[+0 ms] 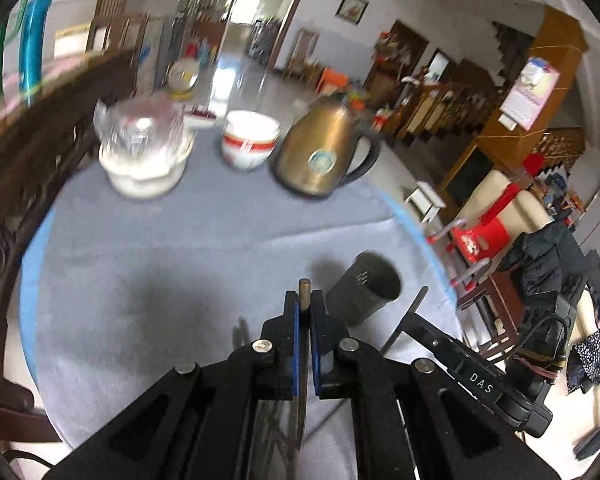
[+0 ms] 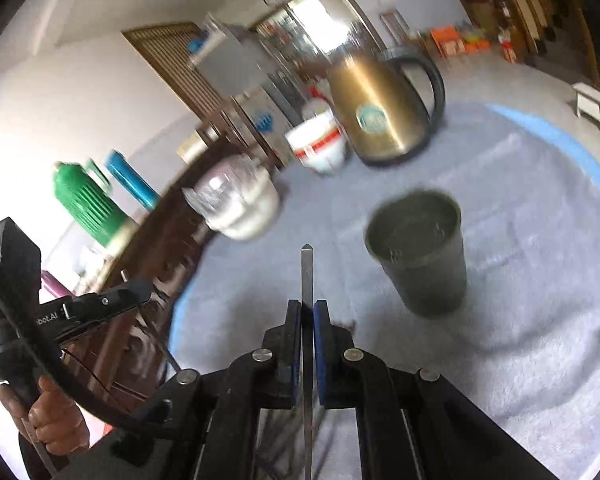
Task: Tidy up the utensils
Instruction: 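Lift the chopsticks and carry both grippers over the grey utensil holder, then open the left gripper over the holder while the right gripper releases its chopstick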
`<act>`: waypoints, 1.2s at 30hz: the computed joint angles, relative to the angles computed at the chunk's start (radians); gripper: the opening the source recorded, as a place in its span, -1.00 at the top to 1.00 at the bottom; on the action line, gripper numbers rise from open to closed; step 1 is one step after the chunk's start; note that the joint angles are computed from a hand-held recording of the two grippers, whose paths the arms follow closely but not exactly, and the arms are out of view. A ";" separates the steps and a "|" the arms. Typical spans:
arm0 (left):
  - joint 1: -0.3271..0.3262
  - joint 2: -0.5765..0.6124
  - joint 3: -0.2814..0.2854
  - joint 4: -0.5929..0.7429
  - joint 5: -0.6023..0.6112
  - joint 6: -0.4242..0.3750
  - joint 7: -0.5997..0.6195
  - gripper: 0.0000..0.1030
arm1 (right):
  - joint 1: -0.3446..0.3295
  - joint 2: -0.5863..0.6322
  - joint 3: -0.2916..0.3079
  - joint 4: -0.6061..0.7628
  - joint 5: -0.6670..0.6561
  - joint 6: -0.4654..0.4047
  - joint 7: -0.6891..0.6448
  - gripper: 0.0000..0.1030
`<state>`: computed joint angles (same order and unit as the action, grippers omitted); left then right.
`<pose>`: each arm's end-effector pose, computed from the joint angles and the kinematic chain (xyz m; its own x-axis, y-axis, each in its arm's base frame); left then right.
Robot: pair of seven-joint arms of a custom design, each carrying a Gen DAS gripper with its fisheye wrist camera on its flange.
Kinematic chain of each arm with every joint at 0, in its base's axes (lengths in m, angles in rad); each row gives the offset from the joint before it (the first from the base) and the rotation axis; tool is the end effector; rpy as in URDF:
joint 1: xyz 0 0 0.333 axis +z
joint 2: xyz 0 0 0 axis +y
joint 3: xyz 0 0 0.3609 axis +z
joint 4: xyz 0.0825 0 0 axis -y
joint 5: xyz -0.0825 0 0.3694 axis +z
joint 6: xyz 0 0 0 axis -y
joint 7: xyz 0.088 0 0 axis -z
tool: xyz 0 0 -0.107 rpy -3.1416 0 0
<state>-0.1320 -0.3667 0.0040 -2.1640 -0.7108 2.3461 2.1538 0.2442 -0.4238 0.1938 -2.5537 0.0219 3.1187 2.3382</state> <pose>0.4529 -0.0677 0.6551 -0.4368 -0.8346 0.3358 -0.7504 0.1321 -0.6477 0.3789 0.1893 0.5810 -0.0534 -0.8446 -0.5328 -0.6278 0.4433 -0.6398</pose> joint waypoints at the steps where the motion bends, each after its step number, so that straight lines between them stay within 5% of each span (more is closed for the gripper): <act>1: -0.002 -0.005 -0.001 0.004 -0.003 0.006 0.002 0.90 | -0.036 -0.017 0.030 0.001 -0.014 0.008 0.014 0.87; 11: -0.049 -0.002 -0.045 0.075 -0.017 0.184 -0.067 0.90 | -0.458 -0.206 0.305 0.036 -0.141 0.056 0.161 0.87; 22: -0.151 0.133 -0.107 0.188 -0.042 0.497 -0.191 0.90 | -0.875 -0.354 0.495 0.080 -0.178 0.093 0.256 0.88; 24: -0.151 0.159 -0.137 0.173 0.009 0.565 -0.239 0.90 | -0.896 -0.346 0.509 0.085 -0.185 0.082 0.257 0.88; 28: -0.157 0.208 -0.157 0.146 0.107 0.580 -0.315 0.90 | -0.867 -0.303 0.497 0.072 -0.213 0.052 0.247 0.87; 36: -0.133 0.203 -0.153 0.086 0.193 0.452 -0.337 0.88 | -0.628 -0.216 0.333 -0.004 -0.222 0.025 0.239 0.80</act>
<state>-0.2650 -0.1634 -0.1486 -2.0778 -0.5181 2.7977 1.8164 -0.3839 -0.6403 0.5271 -2.5572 -0.1997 3.1434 2.5768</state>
